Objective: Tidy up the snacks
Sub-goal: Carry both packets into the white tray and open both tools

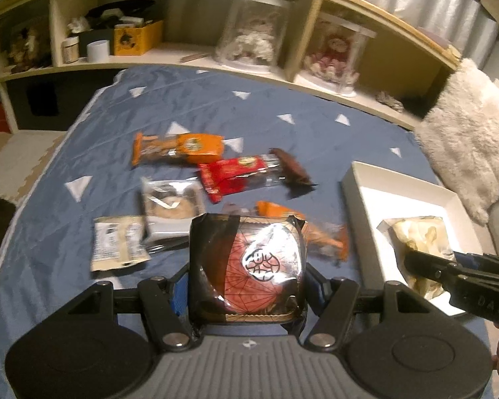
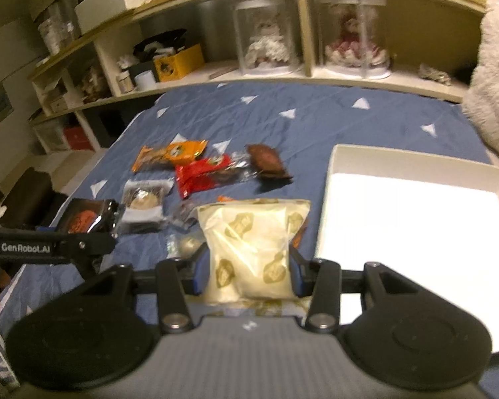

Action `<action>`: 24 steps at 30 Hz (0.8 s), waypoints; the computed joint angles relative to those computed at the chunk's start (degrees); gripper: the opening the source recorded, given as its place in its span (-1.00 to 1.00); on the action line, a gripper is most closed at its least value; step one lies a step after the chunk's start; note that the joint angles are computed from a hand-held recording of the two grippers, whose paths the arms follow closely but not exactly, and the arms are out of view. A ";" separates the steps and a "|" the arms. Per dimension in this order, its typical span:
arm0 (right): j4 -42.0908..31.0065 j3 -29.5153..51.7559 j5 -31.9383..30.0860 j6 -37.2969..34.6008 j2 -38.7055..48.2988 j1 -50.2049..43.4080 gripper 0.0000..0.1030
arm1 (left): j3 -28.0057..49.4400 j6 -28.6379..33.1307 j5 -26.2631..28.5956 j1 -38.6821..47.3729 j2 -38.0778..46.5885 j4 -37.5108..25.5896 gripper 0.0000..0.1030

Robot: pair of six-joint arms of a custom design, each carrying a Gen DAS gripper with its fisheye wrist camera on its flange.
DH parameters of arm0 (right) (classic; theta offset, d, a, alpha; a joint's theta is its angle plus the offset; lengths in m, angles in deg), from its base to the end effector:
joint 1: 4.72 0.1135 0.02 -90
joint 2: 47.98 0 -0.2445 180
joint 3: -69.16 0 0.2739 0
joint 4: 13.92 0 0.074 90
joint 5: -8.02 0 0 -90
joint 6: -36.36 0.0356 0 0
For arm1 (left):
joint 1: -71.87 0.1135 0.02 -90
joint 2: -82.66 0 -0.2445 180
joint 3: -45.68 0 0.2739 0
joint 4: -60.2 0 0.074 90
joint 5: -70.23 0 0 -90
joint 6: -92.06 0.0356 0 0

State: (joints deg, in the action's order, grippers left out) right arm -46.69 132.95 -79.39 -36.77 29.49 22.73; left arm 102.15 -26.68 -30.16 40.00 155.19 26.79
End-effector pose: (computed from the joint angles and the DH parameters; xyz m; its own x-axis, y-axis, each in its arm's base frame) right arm 0.2746 0.1408 0.2080 -0.7411 -0.0583 -0.6688 -0.2276 0.9590 0.1686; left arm 0.2417 -0.1427 0.1881 -0.7678 -0.0795 -0.6357 0.0577 0.9796 -0.1923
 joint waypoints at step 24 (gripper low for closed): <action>-7.42 -8.44 -8.46 -14.67 -12.60 -28.74 0.01 | 28.80 -9.96 4.60 -15.92 33.35 5.32 0.30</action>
State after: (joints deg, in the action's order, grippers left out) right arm -54.11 124.51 -87.86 -51.44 16.90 -6.00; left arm 130.95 -36.64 -25.56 24.08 188.54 32.11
